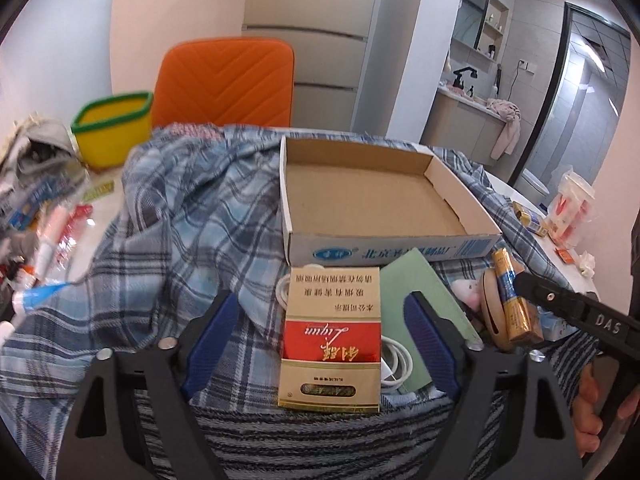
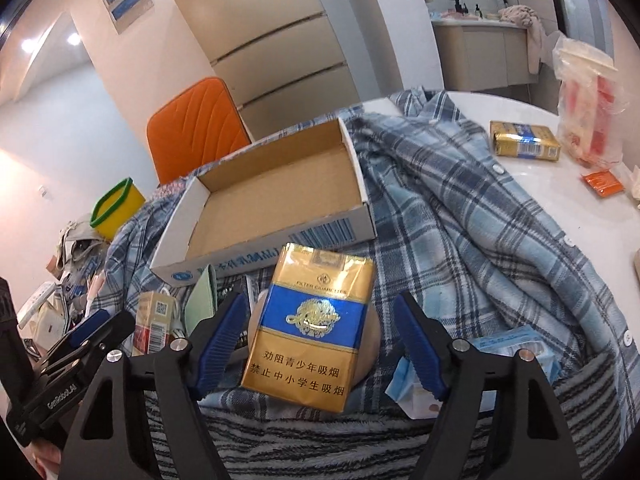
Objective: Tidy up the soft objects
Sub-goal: 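Grasp the red-and-white pack with the left tool while the right tool grasps the gold-and-blue pack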
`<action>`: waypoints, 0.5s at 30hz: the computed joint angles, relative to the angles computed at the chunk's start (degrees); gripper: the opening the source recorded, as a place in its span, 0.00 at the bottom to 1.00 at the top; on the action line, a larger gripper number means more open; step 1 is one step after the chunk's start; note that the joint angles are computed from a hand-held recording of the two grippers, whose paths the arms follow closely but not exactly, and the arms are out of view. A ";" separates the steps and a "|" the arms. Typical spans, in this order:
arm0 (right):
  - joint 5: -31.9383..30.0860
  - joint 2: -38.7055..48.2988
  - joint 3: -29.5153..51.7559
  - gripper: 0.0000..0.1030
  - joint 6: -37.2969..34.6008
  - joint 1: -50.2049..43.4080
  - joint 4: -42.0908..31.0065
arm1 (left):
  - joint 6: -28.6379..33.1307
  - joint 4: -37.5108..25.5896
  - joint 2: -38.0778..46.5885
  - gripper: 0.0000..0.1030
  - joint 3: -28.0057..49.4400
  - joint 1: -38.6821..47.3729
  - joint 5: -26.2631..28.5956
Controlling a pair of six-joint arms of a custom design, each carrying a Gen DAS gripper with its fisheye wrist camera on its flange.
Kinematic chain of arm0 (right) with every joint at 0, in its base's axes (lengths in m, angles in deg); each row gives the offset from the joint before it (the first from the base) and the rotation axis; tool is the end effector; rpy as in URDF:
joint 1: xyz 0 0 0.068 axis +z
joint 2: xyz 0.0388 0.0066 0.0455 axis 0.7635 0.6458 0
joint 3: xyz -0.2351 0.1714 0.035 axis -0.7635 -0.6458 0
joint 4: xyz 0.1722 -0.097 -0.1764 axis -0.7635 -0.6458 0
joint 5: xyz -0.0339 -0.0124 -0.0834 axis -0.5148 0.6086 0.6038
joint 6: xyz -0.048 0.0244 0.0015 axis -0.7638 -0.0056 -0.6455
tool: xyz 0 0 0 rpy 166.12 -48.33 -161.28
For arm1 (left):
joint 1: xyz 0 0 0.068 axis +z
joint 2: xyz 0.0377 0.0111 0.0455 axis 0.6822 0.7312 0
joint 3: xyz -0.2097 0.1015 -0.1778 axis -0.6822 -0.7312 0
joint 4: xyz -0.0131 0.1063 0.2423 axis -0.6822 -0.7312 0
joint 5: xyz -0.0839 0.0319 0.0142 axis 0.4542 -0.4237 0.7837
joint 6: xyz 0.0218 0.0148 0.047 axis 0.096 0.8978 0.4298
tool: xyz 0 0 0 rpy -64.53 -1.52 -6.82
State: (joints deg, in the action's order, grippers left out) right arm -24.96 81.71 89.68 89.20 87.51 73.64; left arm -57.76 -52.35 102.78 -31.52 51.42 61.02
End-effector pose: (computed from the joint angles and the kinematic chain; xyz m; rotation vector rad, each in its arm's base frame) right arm 0.2399 0.1771 0.1716 0.1281 2.3856 0.4292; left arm 0.2023 0.0206 0.1828 -0.0299 2.3349 -0.2248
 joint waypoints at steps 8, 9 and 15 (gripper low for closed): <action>-1.59 0.86 0.35 0.59 0.52 -0.33 -0.07 | 0.07 -2.19 5.75 0.73 2.46 3.02 4.95; -1.46 0.83 0.39 0.58 0.47 -0.25 -0.20 | 0.19 -2.46 6.30 0.73 2.68 3.03 5.17; 0.54 -0.17 -0.07 0.54 -0.71 1.04 0.59 | 0.69 -3.93 9.04 0.53 3.85 3.45 6.96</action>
State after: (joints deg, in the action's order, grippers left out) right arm -24.42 81.53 89.61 88.49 88.55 74.23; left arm -57.07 -56.28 111.82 -27.67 54.88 67.98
